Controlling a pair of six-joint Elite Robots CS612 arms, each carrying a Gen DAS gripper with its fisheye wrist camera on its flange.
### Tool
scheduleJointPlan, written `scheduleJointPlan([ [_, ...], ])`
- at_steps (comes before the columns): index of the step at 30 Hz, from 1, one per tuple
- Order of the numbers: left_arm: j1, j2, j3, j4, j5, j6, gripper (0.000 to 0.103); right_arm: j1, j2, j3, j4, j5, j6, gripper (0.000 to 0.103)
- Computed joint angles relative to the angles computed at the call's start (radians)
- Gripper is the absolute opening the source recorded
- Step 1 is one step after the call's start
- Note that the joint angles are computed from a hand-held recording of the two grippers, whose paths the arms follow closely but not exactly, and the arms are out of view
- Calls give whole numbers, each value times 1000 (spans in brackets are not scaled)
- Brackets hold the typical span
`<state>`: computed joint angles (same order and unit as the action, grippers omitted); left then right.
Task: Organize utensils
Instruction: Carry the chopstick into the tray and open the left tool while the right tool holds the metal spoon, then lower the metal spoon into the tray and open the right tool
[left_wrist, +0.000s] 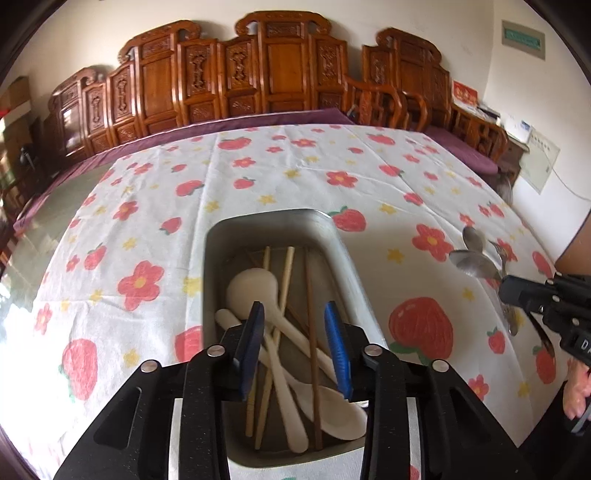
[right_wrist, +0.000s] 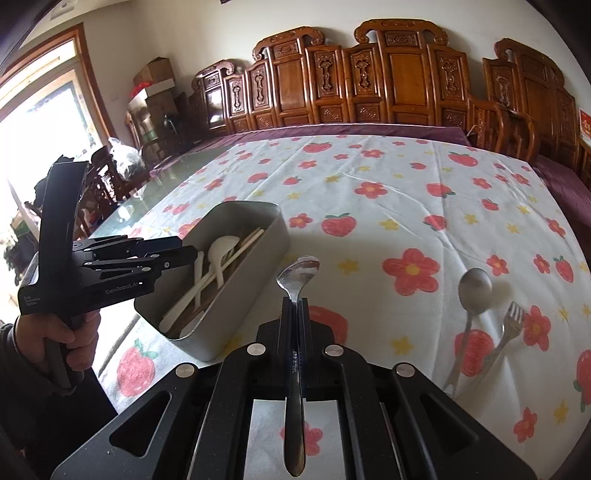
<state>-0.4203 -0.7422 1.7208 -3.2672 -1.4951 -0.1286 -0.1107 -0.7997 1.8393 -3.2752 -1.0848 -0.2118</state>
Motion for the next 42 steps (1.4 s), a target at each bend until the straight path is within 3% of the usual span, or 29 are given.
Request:
scheduleJointPlan([
  [6, 14, -11, 21, -56, 11, -12, 50, 28, 6, -25, 29, 13, -25, 4],
  [11, 21, -19, 34, -92, 68, 7, 55, 51, 15, -56, 55, 11, -32, 4],
  [12, 24, -20, 35, -94, 70, 6, 61, 55, 18, -62, 60, 9, -33, 4],
  [18, 48, -30, 44, -105, 82, -10, 64, 83, 34, -104, 83, 1, -31, 4],
  [20, 51, -33, 47, -110, 97, -11, 70, 94, 39, -119, 91, 0, -33, 4],
  [25, 67, -42, 55, -114, 100, -32, 72, 122, 51, -158, 117, -13, -41, 4],
  [37, 84, -48, 63, -115, 79, -45, 72, 178, 127, -297, 226, -170, 12, 4],
  [42, 86, -50, 65, -112, 72, -45, 72, 191, 158, -351, 279, -189, 42, 4],
])
